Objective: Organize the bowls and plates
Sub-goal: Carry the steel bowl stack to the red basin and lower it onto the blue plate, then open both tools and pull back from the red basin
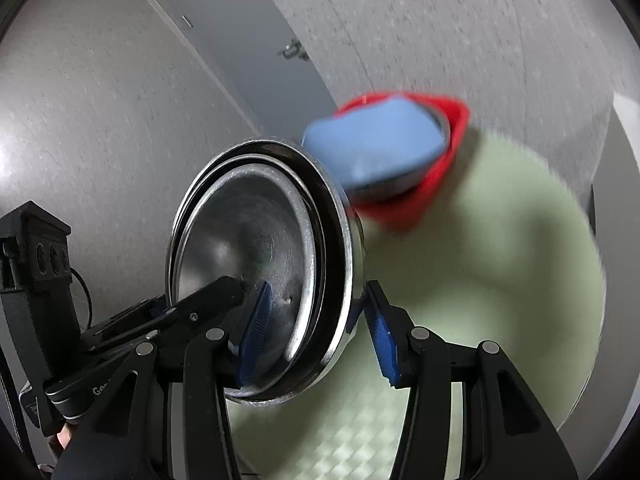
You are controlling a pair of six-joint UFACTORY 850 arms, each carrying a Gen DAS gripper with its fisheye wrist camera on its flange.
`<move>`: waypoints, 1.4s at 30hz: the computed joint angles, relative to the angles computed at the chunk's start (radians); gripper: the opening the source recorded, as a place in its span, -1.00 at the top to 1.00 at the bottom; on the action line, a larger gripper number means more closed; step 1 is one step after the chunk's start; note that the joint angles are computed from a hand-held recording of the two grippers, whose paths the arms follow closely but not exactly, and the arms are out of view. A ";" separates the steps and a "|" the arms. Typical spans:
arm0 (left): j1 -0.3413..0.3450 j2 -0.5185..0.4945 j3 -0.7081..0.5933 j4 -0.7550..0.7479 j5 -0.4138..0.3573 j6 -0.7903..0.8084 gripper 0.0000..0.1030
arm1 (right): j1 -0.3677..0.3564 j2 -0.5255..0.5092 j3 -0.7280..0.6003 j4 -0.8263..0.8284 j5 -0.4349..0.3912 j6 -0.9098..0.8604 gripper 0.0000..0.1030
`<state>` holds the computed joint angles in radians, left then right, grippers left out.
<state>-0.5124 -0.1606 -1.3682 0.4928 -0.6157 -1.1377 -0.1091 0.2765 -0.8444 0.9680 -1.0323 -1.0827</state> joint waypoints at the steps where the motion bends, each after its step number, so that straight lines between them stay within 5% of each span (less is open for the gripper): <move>1: 0.015 -0.028 -0.030 -0.005 0.002 0.015 0.29 | 0.011 -0.033 -0.037 0.003 0.010 -0.001 0.06; 7: 0.090 -0.228 -0.234 -0.086 -0.001 0.098 0.29 | 0.073 -0.239 -0.250 -0.021 0.048 0.030 0.06; 15: 0.173 -0.543 -0.617 -0.242 -0.141 0.275 0.28 | 0.135 -0.451 -0.439 -0.110 0.049 0.120 0.06; 17: 0.188 -0.644 -0.761 -0.272 -0.207 0.317 0.28 | 0.152 -0.487 -0.462 -0.140 0.058 0.138 0.06; 29: 0.230 -0.911 -1.135 -0.340 -0.363 0.417 0.31 | 0.184 -0.582 -0.519 -0.215 0.070 0.185 0.06; 39: 0.229 -0.832 -1.013 -0.354 -0.333 0.414 0.22 | 0.188 -0.568 -0.520 -0.254 0.066 0.248 0.02; 42: 0.224 -0.806 -0.977 -0.335 -0.311 0.401 0.05 | 0.176 -0.557 -0.515 -0.232 0.066 0.239 -0.10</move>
<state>-0.2884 -0.9669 -2.3457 0.1576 -0.9269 -0.7366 0.0672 -0.2804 -1.3591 0.7356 -0.9662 -0.8440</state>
